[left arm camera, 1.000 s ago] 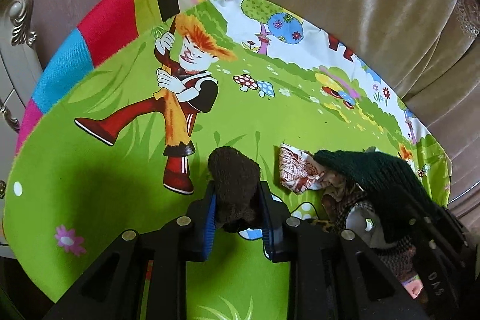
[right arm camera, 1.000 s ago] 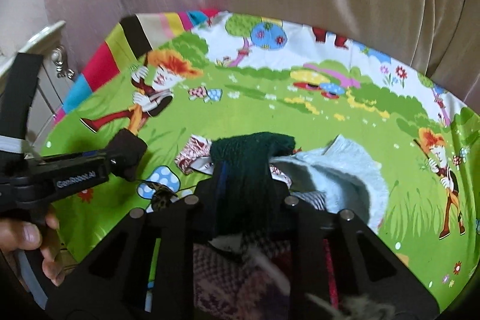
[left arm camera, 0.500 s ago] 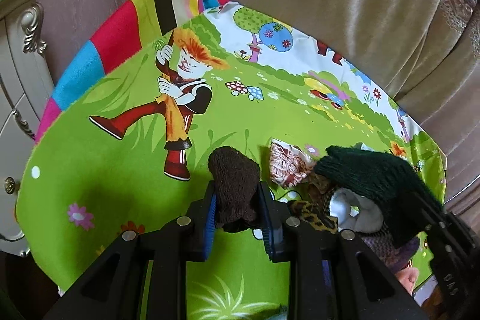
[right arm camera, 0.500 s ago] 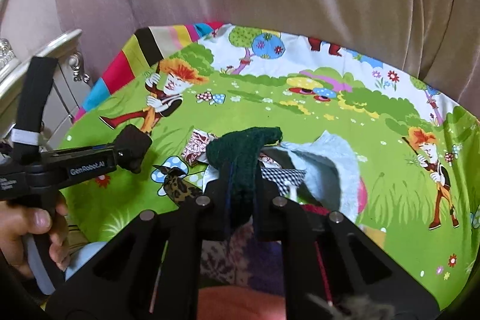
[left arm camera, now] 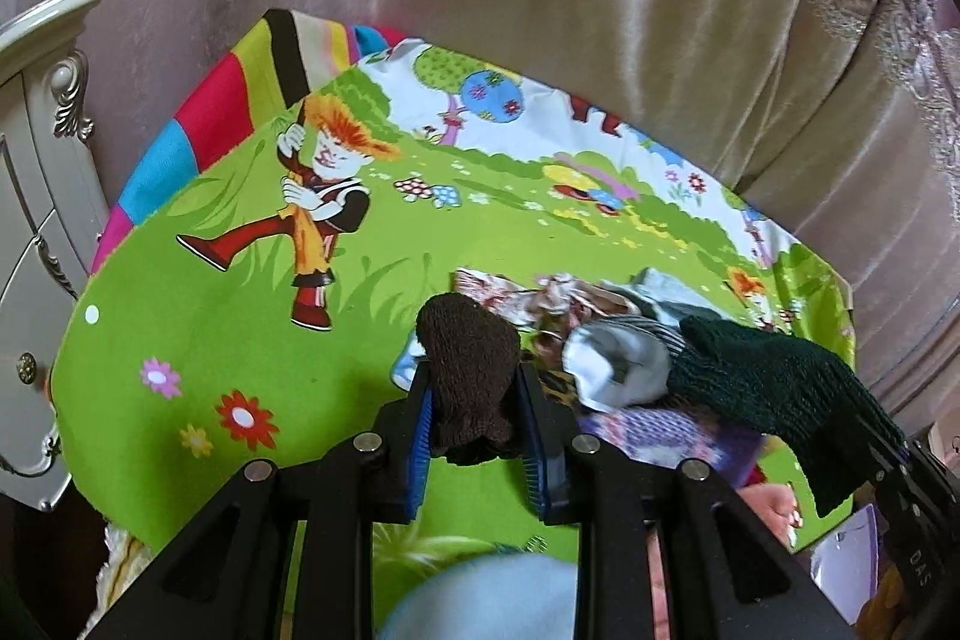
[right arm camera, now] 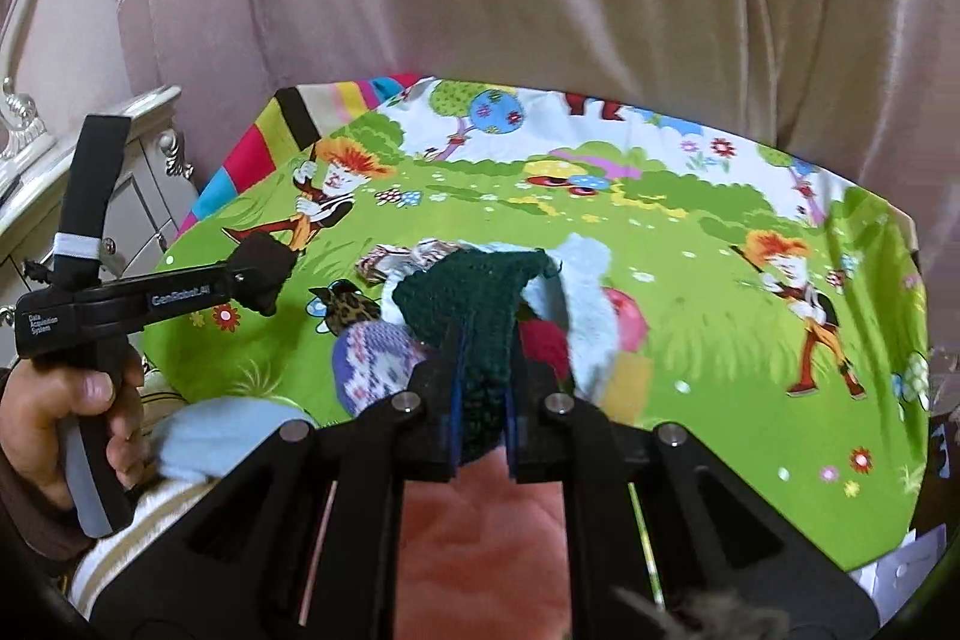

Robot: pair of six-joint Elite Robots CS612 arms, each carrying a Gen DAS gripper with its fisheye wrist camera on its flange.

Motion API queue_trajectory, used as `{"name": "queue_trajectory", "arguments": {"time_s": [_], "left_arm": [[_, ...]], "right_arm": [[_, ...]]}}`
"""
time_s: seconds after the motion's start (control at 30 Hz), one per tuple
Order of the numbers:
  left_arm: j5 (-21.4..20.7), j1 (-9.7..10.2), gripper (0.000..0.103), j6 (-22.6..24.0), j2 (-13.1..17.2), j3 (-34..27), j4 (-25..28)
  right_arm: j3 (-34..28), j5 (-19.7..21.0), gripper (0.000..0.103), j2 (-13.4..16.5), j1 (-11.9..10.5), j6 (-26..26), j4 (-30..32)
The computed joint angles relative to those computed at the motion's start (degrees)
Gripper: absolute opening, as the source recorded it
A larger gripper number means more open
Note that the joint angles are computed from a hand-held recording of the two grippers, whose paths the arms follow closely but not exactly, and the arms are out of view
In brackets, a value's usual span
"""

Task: Organize soft objects
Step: 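Lift both held items and carry them toward the box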

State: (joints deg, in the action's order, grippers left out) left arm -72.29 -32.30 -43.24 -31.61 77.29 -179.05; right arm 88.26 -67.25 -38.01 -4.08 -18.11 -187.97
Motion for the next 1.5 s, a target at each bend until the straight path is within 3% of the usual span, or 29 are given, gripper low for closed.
{"name": "queue_trajectory", "arguments": {"time_s": [0.33, 0.93, 1.5], "left_arm": [[-1.40, -2.53, 0.027, 2.59, -0.82, 0.87, -1.59], [-5.55, -6.70, 0.027, 8.89, -0.38, -2.13, -0.51], [-9.79, -10.64, 0.027, 15.13, 0.94, -6.28, 2.99]], "right_arm": [[5.40, -2.60, 0.013, -2.73, -2.69, 2.05, -5.74], [13.28, -5.63, 0.013, -6.28, -9.63, 7.76, -13.50], [18.78, -6.93, 0.013, -7.91, -15.81, 9.84, -14.27]]}}
